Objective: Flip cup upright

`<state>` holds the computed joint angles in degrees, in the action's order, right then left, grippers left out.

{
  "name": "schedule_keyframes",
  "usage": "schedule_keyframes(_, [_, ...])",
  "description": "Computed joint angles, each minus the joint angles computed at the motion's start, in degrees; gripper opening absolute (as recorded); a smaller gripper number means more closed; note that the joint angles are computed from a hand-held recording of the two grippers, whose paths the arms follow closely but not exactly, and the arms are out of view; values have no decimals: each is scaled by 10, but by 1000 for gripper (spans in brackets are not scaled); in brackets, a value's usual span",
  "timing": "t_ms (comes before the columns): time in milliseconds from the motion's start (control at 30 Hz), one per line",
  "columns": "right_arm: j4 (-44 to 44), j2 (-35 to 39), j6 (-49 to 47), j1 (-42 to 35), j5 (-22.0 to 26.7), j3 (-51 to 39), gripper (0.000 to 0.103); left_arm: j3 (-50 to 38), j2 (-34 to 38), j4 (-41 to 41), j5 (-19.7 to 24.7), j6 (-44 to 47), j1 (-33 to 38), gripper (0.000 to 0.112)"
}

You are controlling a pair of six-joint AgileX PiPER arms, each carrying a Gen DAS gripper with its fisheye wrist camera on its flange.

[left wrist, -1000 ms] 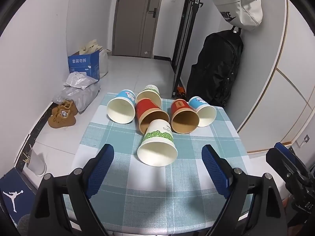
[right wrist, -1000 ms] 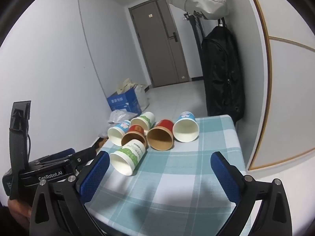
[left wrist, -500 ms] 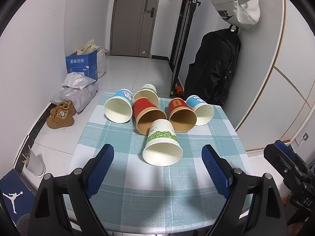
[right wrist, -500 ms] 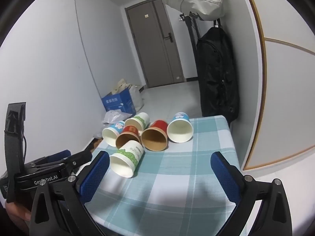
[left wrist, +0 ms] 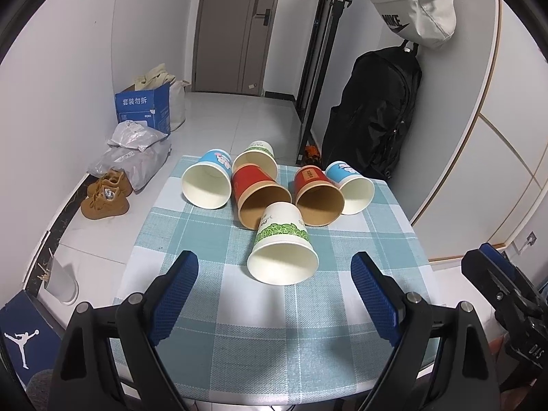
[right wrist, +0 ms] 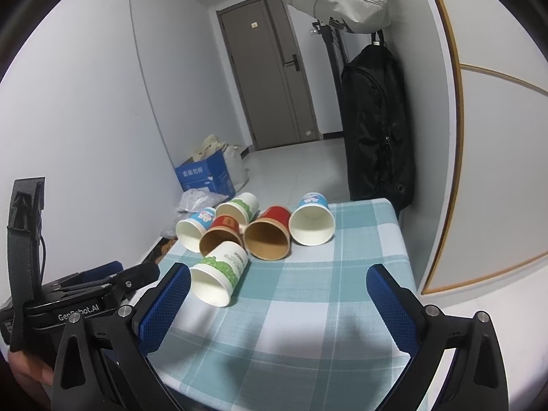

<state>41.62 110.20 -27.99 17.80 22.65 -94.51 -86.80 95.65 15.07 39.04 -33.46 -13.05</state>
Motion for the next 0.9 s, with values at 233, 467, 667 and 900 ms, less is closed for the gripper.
schedule_keyframes(233, [9,2,-10,0,1,-2,103,-2,2,0,0,5,-1,88])
schedule_keyframes(467, [19,2,-18,-1,-1,1,103,0,0,2,1,4,-1,88])
schedule_keyframes(667, [29,-1,-31,-2,2,4,103,2,-1,1,1,6,-1,88])
schedule_keyframes(900, [29,2,-26,-4,8,-2,103,-4,4,-4,4,5,1,88])
